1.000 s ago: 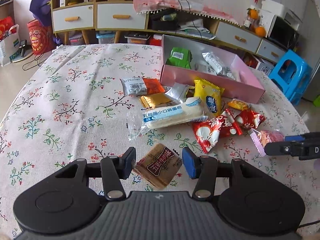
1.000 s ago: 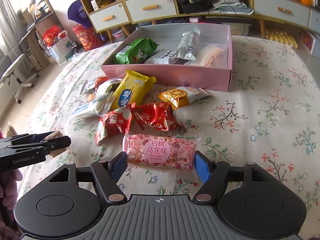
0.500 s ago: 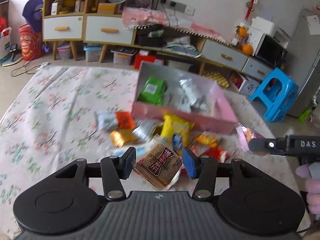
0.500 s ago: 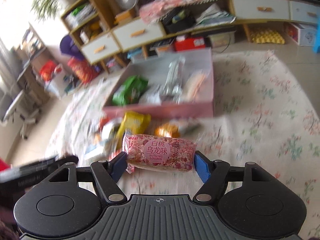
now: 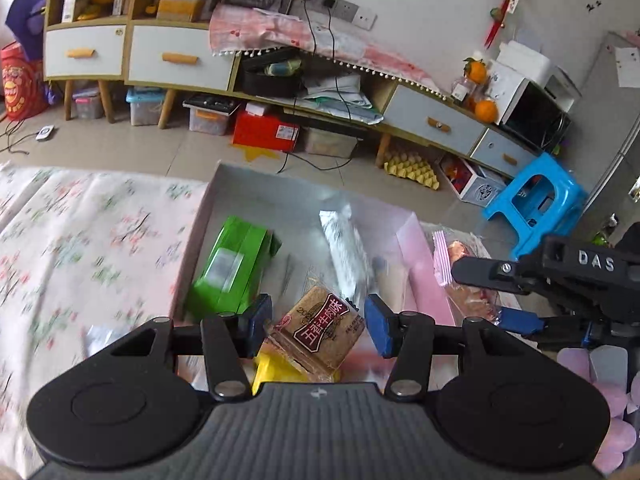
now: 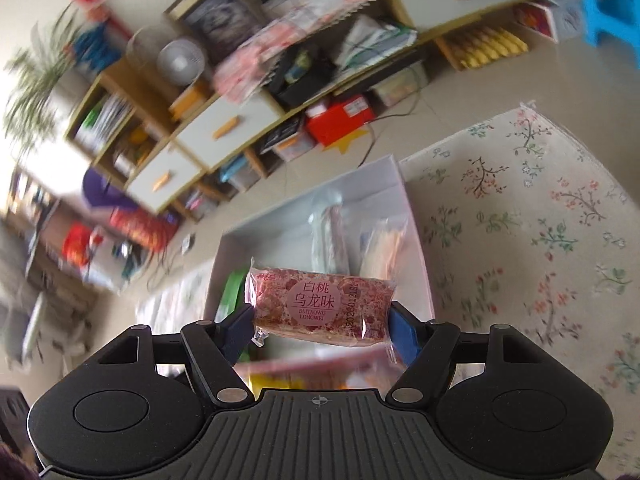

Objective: Organize snacks
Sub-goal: 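Carry both packs over the pink box and open both tools to drop them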

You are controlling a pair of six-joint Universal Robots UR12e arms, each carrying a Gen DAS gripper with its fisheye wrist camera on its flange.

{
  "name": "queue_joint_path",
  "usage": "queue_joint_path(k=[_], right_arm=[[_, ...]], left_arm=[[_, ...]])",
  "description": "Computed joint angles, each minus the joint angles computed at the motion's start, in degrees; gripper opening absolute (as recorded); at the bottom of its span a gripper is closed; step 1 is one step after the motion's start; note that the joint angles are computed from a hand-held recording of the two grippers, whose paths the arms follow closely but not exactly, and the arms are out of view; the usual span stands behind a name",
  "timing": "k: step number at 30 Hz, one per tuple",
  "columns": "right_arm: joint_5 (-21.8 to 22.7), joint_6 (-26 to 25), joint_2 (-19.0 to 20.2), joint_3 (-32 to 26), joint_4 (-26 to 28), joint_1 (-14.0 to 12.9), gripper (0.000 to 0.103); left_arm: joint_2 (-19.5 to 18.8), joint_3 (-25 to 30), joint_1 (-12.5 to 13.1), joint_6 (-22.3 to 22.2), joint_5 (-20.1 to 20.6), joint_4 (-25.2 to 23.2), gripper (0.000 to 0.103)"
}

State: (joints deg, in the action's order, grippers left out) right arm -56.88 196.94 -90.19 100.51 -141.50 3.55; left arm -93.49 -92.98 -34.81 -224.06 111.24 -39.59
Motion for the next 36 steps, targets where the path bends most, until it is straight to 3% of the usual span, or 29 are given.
queue_joint_path(k=[5, 11, 19, 26, 27, 28, 29, 36], right_arm=[[-0.84, 7.63, 3.98, -2.16, -3.70, 0.07, 0.072], [1.49, 10.49, 8.12, -4.21, -8.00, 0.24, 0.072], [-2.66, 4.89, 10.37, -6.07, -11.26, 2.41, 0.073], [-2.13, 4.86, 11.52, -6.20, -11.44, 2.49, 0.074], [-1.48, 5.08, 11.69, -6.21, -11.79, 2.32, 0.079], [-0.86, 5.75, 11.75, -6.02, -12.34, 2.14, 0.083], [-0.09, 6.46, 11.79, -5.82, -13.04, 1.94, 0.088], [0.56, 4.83, 11.53, -6.06, -13.05, 1.79, 0.089]], left_arm=[[-2.16, 1.63, 1.40, 6.71, 0.54, -0.10, 0.047], [-3.60, 2.31, 2.57, 12.61, 0.97, 0.95, 0.048], [-4.88, 3.50, 3.59, 17.41, 1.69, -0.35, 0.048], [-5.46, 3.73, 3.89, 20.08, 1.60, -0.35, 0.048], [-5.52, 3.63, 3.91, 20.67, 1.76, 0.08, 0.051], [-5.57, 3.60, 3.85, 21.01, 2.06, 0.20, 0.063], [-5.66, 3.62, 3.81, 21.14, 2.53, 0.45, 0.067], [-5.83, 3.97, 3.67, 20.52, 3.62, 1.08, 0.078]])
